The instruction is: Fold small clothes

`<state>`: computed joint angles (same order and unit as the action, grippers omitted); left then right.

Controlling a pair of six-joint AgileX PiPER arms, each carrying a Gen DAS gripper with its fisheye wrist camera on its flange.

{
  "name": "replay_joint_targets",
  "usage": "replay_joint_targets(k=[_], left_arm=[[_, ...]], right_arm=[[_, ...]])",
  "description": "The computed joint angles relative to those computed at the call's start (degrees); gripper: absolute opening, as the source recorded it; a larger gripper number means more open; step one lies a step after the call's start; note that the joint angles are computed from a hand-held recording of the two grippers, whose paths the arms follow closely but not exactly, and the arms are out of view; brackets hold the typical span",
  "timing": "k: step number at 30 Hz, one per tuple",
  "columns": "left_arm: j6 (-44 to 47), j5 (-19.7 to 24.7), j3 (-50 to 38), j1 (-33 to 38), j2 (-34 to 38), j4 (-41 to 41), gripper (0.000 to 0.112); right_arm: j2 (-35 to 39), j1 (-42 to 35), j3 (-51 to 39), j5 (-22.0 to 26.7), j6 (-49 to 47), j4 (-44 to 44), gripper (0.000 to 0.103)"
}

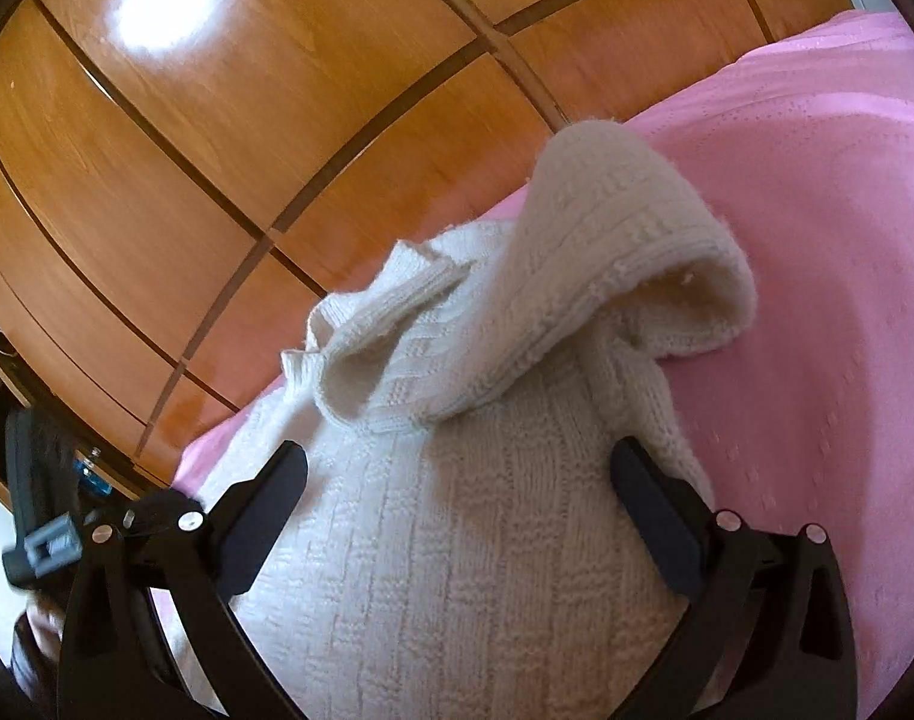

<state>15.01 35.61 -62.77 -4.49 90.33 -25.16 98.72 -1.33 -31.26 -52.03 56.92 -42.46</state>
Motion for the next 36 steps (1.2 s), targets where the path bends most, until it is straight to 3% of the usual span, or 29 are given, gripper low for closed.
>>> replay_joint_targets(k=[4,8,12,14,16,18,19,20,22,23,26,31,33,34,35,36], left_arm=[[-2.16,4.02,-9.82,-3.25,6.46,1.94,0.099],[-7.76,4.89,-18.65,-8.05,12.16,9.44,0.099],[-14.35,11.09,-30.94,-12.25,21.3,18.52,0.094],[-16.63,15.7,-37.86,-13.85,26.7,22.67,0.08],[-17.74,18.41,-42.25,-14.58,30.08,24.44,0.079],[-19.79,19.48,-45.07,-15.17,32.66,27.43,0.063],[-20.35,19.01,-44.91,-14.97,32.74,27.66,0.042],[-21.68,16.25,-42.6,-14.23,31.52,27.3,0.031],[-21.45,10.6,-37.25,-12.09,28.22,23.44,0.025],[-18.72,7.75,-34.07,-9.97,26.34,18.42,0.018],[-10.09,1.51,-24.57,-3.3,20.8,1.23,0.016],[8.87,2.8,-12.52,7.46,17.48,-27.4,0.016],[13.75,6.8,-10.87,10.69,19.12,-34.63,0.016],[15.26,9.47,-11.1,11.99,20.61,-37.16,0.02],[14.86,10.96,-12.01,12.49,22.06,-38.13,0.035],[15.99,11.15,-10.78,13.1,21.58,-39.83,0.04]], right_arm=[[1.31,-2.26,0.73,-4.2,0.3,-1.7,0.101],[1.33,-2.56,1.02,-5.1,0.24,-1.79,0.101],[1.67,-3.01,1.39,-6.44,0.03,-1.99,0.101],[1.74,-3.15,1.3,-6.64,0.13,-2.14,0.101],[2.09,-3.37,1.41,-7.19,-0.11,-2.22,0.101],[2.06,-3.28,1.39,-7.04,-0.22,-2.11,0.101],[2.15,-3.36,1.51,-7.21,-0.35,-2.13,0.101],[2.17,-3.39,1.51,-7.25,-0.34,-2.17,0.101],[2.21,-3.36,1.5,-7.22,-0.44,-2.11,0.101],[2.21,-3.31,1.56,-7.17,-0.56,-2.05,0.101],[2.0,-2.96,1.47,-6.34,-0.71,-1.82,0.101],[0.66,-1.97,0.46,-3.01,1.14,-2.03,0.101],[-0.3,-1.9,-0.38,-0.9,4.09,-3.2,0.101],[-0.52,-1.94,-0.66,-0.43,5.26,-3.47,0.101],[-0.58,-1.91,-1.0,-0.02,6.35,-3.55,0.101],[-0.85,-1.57,-1.2,0.81,7.0,-3.24,0.101]])
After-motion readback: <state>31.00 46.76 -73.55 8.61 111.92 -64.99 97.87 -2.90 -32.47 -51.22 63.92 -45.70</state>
